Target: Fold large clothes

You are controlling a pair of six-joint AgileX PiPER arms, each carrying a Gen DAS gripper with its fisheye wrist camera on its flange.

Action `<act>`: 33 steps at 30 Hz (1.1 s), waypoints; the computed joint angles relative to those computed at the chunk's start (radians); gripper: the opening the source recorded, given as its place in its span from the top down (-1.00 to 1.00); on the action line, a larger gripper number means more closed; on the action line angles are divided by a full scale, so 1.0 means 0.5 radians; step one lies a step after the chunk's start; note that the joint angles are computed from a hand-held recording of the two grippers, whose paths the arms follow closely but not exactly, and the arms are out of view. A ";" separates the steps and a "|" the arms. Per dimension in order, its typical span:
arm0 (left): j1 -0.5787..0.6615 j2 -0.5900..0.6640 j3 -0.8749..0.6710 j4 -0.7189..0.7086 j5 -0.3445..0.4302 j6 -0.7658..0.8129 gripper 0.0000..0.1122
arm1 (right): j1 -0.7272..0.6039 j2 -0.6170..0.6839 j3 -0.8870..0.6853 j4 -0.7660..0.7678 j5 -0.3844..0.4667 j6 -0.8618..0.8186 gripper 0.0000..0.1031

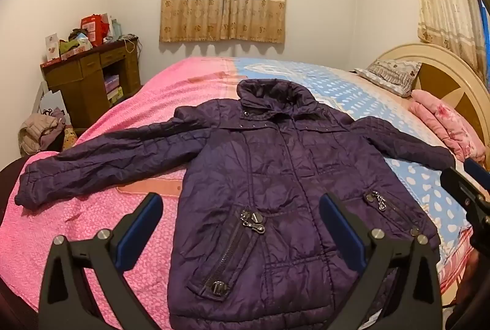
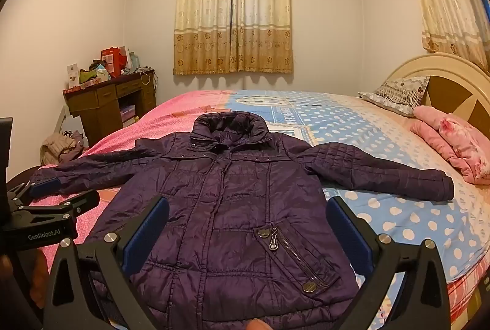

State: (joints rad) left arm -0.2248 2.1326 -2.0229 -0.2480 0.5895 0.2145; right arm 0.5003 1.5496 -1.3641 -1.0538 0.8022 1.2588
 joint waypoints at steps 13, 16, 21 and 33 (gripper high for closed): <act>0.010 0.058 -0.060 -0.011 0.006 0.011 -0.84 | -0.018 0.023 -0.012 -0.010 -0.017 -0.027 -0.98; 0.021 0.060 -0.072 -0.021 0.016 0.022 -0.84 | -0.007 -0.009 0.051 -0.073 -0.050 0.053 -0.98; 0.017 0.062 -0.076 -0.021 0.011 0.026 -0.84 | -0.048 -0.038 0.090 -0.158 -0.176 0.107 -0.98; 0.022 0.033 -0.095 -0.021 0.025 0.007 -0.84 | -0.069 0.015 0.029 0.022 -0.140 -0.064 -0.98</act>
